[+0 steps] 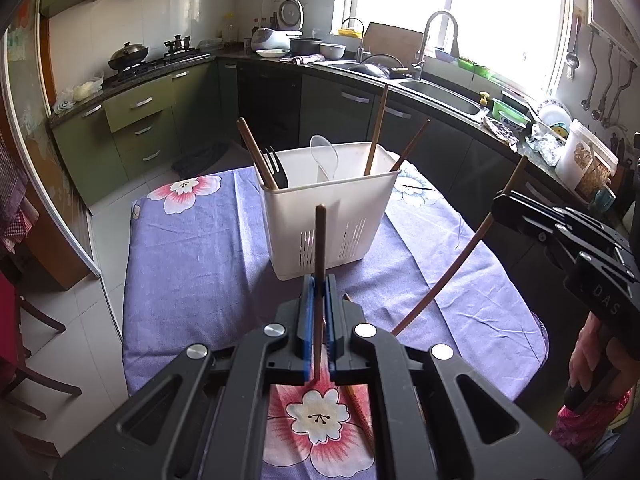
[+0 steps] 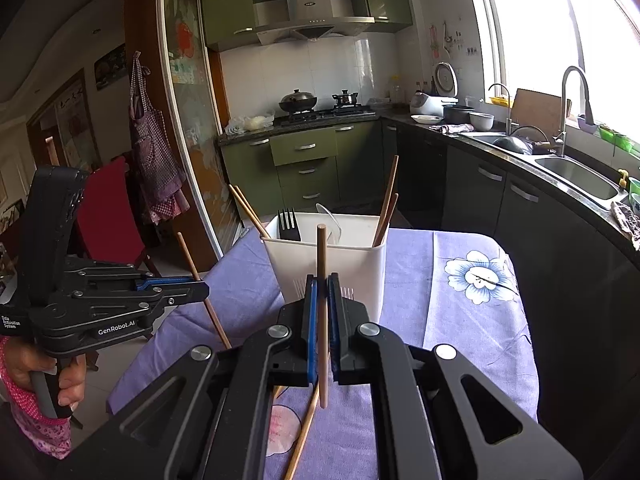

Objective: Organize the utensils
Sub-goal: 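Lift both held chopsticks upright toward the white holder, then lower both chopsticks into the white holder and open both grippers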

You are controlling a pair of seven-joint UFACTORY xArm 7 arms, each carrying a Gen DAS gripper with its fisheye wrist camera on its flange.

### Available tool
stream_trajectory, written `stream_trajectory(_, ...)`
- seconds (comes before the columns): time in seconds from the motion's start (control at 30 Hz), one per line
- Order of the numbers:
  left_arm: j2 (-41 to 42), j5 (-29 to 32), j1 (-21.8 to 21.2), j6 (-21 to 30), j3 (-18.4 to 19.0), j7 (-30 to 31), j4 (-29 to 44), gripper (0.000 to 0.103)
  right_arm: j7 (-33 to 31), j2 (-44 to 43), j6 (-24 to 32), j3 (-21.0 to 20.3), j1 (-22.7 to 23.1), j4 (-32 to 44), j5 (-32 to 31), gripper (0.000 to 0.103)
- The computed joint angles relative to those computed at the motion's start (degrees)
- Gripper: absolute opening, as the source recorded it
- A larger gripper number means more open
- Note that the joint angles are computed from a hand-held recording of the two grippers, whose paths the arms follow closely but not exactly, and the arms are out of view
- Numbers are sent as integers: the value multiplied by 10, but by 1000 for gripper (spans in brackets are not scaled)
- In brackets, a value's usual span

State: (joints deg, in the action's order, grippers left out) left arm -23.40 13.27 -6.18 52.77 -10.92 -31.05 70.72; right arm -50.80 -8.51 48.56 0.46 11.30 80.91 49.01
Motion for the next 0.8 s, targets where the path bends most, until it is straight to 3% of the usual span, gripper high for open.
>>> stream_trajectory(0.43,59,13,-8,23,-2,22,120,5,20,46,45,13,-8,105,-13,6)
stream_trajectory(0.8,125,40,-19,43,5,38,248,5,64,123,83,34,-38,273,-2,6)
